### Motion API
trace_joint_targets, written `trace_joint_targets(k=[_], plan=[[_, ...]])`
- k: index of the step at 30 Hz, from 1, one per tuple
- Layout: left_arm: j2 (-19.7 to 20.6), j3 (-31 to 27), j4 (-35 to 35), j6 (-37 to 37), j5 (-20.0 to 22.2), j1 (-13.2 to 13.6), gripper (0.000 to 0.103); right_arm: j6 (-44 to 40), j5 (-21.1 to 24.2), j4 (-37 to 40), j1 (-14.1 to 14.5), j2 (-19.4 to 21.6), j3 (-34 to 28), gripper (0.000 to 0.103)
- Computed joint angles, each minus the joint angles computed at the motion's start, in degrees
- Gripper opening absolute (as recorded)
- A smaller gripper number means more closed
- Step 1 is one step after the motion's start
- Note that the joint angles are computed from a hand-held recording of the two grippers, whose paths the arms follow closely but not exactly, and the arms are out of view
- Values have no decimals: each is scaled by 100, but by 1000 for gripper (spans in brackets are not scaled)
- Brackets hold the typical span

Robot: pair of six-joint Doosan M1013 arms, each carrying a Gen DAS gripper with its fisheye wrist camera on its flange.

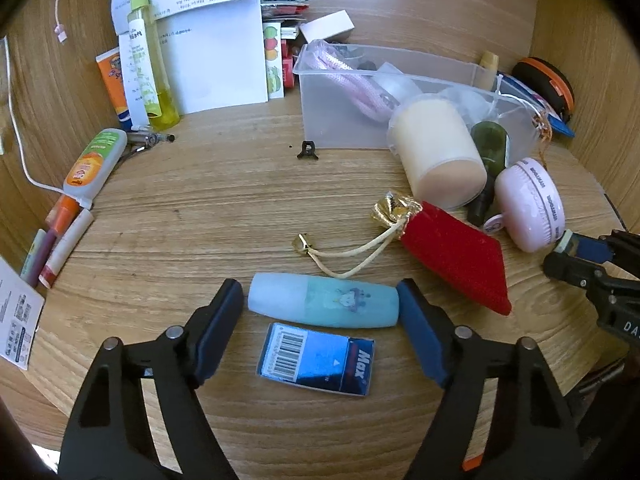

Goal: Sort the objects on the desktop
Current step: 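Grasp the small green-grey tin with the right tool while the left tool grasps the light blue bottle, then lift the tin toward the clear box with the right tool while the left tool carries the blue bottle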

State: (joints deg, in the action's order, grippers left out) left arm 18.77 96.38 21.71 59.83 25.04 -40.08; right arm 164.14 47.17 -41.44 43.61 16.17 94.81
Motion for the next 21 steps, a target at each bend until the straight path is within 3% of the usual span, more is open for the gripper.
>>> trace_joint_targets(k=[5,14,21], plan=[[-36,107,392,-408,-174,-22,73,-15,9,-5,0,4,-21,31],[-115,134,0,-292,-335,55,73,176,-68,-203,-13,-149,78,31],[-267,173,422,-840,-557,28,73,389,-213,-395,-93,-315,176,31]])
